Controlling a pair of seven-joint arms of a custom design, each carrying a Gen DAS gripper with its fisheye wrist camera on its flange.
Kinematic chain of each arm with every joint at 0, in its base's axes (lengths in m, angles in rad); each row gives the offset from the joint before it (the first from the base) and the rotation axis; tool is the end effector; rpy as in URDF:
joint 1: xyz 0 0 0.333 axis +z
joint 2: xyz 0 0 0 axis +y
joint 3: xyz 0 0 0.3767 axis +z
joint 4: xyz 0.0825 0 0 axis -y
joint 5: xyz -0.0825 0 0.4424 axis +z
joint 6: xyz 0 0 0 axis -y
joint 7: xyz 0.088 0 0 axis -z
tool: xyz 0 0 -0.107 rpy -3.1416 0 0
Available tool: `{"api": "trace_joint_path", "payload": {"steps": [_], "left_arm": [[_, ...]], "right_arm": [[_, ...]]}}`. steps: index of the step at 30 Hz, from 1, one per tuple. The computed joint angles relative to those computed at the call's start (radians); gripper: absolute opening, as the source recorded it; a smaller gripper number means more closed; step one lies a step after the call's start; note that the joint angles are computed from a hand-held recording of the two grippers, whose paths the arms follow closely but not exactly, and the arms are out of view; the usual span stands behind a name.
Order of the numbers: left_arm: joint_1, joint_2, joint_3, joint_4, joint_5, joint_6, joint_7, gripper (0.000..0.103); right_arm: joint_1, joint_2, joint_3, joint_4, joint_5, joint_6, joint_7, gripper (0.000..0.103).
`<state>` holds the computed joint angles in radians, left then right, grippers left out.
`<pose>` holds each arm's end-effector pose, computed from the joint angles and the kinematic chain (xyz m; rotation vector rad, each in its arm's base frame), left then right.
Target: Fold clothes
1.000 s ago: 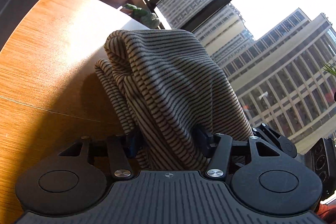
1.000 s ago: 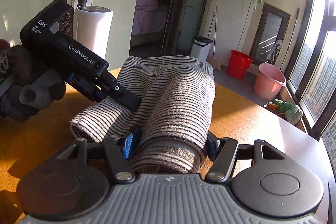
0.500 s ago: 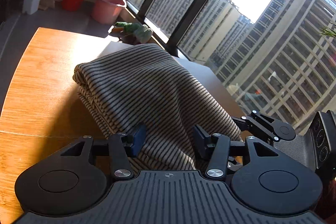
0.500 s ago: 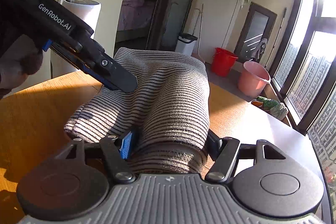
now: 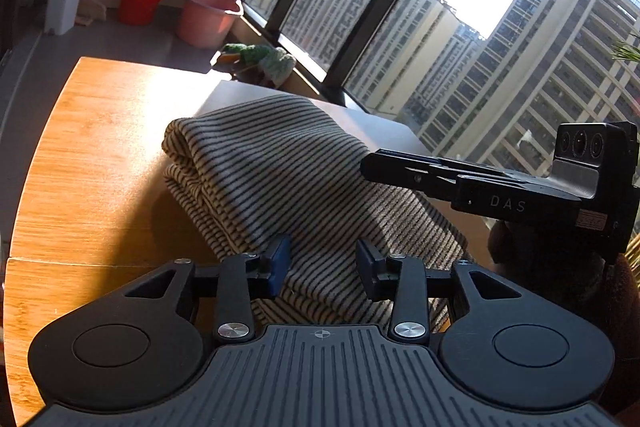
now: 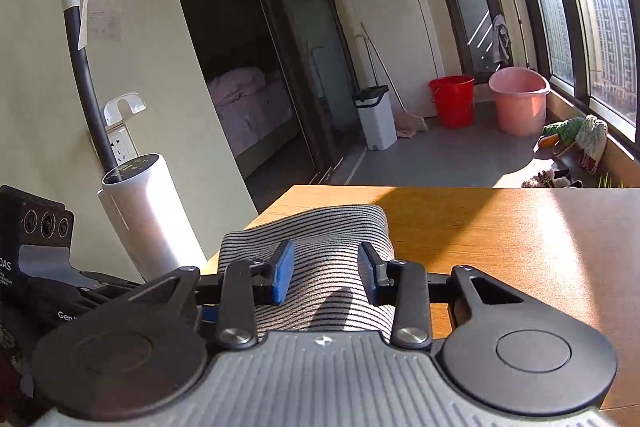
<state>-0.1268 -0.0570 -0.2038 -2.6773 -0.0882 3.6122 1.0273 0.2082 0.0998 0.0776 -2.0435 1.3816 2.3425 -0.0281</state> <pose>0.4670 -0.1489 0.3857 -2.0219 1.4798 -1.2678 0.6200 0.1967 0.4526 -1.9711 0.6573 -0.0247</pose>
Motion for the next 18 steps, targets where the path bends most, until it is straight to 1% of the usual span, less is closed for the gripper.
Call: {"api": "trace_joint_path", "payload": {"steps": [3, 5, 7, 8, 9, 10, 12, 14, 15, 16, 17, 18], "left_arm": [[0.003, -0.005, 0.007, -0.002, 0.015, -0.010, -0.017, 0.040], [0.005, -0.009, 0.007, -0.002, 0.024, -0.015, -0.019, 0.040], [0.007, -0.007, 0.007, -0.004, 0.027, -0.008, -0.025, 0.040], [0.008, -0.005, 0.008, -0.004, 0.032, -0.002, -0.033, 0.040], [0.007, -0.003, 0.009, -0.007, 0.034, 0.008, -0.043, 0.040], [0.007, -0.001, 0.010, -0.010, 0.036, 0.018, -0.054, 0.040], [0.003, 0.000, 0.018, -0.021, 0.063, 0.053, -0.112, 0.040], [0.003, -0.011, 0.031, -0.029, 0.099, 0.073, -0.198, 0.043], [0.003, -0.025, 0.021, -0.034, 0.071, 0.070, -0.192, 0.053], [0.007, -0.045, -0.010, -0.034, -0.016, 0.050, -0.126, 0.063], [0.018, -0.065, -0.065, -0.031, -0.155, 0.026, -0.018, 0.069], [0.038, -0.082, -0.129, -0.023, -0.305, 0.006, 0.100, 0.071]], "right_arm": [[0.043, 0.001, 0.030, -0.037, 0.035, 0.163, -0.148, 0.042], [0.044, -0.018, 0.028, -0.058, 0.073, 0.169, -0.206, 0.043], [0.038, -0.044, 0.015, -0.076, 0.089, 0.141, -0.204, 0.044], [0.034, -0.059, 0.008, -0.090, 0.103, 0.129, -0.213, 0.046], [0.030, -0.073, 0.000, -0.104, 0.118, 0.117, -0.225, 0.053], [0.029, -0.079, -0.007, -0.116, 0.116, 0.112, -0.223, 0.055], [0.025, -0.088, -0.017, -0.138, 0.105, 0.103, -0.215, 0.062], [0.035, -0.089, -0.013, -0.163, 0.153, 0.158, -0.287, 0.066], [0.037, -0.091, -0.013, -0.170, 0.180, 0.167, -0.311, 0.066], [0.037, -0.093, -0.015, -0.169, 0.174, 0.161, -0.301, 0.067], [0.037, -0.096, -0.018, -0.167, 0.162, 0.152, -0.285, 0.068], [0.034, -0.097, -0.022, -0.162, 0.149, 0.134, -0.266, 0.069]]}}
